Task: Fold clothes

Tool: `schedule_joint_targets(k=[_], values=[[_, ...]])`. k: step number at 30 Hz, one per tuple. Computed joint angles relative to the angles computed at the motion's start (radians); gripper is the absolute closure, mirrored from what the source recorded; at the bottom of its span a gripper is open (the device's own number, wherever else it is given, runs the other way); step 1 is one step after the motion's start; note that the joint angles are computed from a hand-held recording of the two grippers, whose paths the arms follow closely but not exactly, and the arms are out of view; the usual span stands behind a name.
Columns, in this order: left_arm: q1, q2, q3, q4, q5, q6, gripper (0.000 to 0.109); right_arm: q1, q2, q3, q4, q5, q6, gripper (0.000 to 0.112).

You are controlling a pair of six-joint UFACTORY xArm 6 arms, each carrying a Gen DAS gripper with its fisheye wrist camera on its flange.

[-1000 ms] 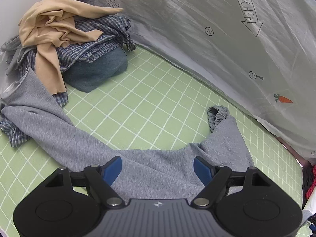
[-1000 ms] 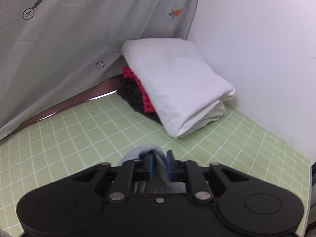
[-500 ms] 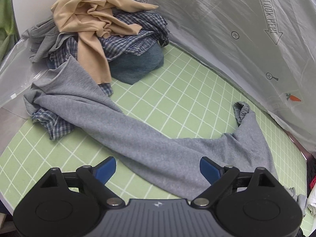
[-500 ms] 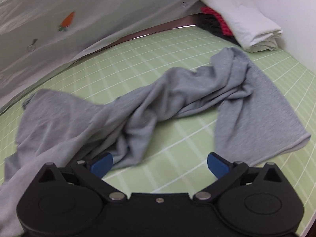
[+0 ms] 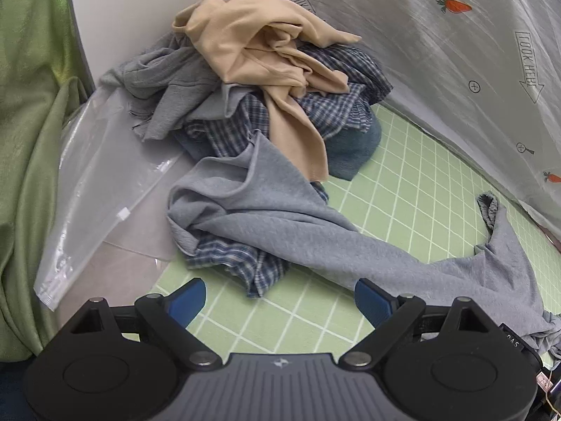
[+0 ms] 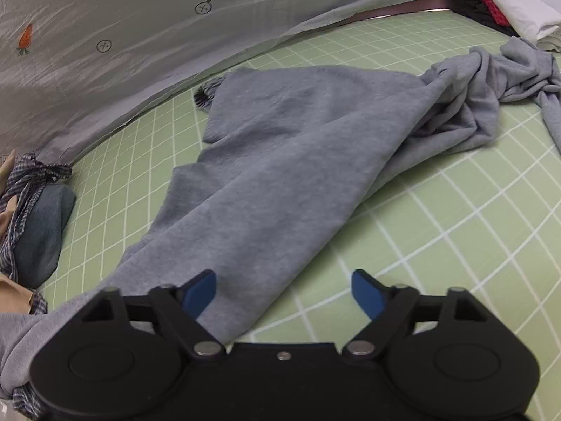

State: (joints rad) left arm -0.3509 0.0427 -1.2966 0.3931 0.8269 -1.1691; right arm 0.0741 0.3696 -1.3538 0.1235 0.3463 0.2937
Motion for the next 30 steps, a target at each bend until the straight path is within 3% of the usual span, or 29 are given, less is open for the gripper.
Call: schedule_joint_targets(k=[2,4,5,8,12,16,22,30], values=[[0.013,-0.022,0.027,-0.008,-0.017,0.019,0.017,0.016,-0.004,0.016,-0.046,-0.019,0.042,0.049],[0.021,-0.036,0.047,-0.011,-0.033,0.029,0.017,0.023,-0.007,0.026,-0.103,-0.036,0.071,0.07],[0.024,-0.041,0.052,-0.016,-0.038,0.036,0.017,0.026,-0.004,0.025,-0.074,-0.042,0.034,0.073],[0.03,-0.047,0.063,-0.029,-0.049,0.045,0.017,0.03,0.004,0.013,-0.105,-0.034,0.028,0.109],[0.03,-0.045,0.067,-0.038,-0.063,0.033,0.017,0.018,-0.025,0.05,-0.102,-0.039,-0.019,0.112],[0.018,-0.022,0.047,-0.052,-0.069,0.018,0.017,-0.013,-0.082,0.13,-0.253,-0.078,0.0,0.112],[-0.027,0.055,-0.039,-0.046,-0.07,-0.045,0.017,-0.11,-0.121,0.162,-0.346,-0.055,0.04,0.112],[-0.133,0.19,-0.24,-0.011,-0.003,-0.134,0.017,-0.324,-0.034,-0.002,-0.459,-0.03,0.076,0.112]])
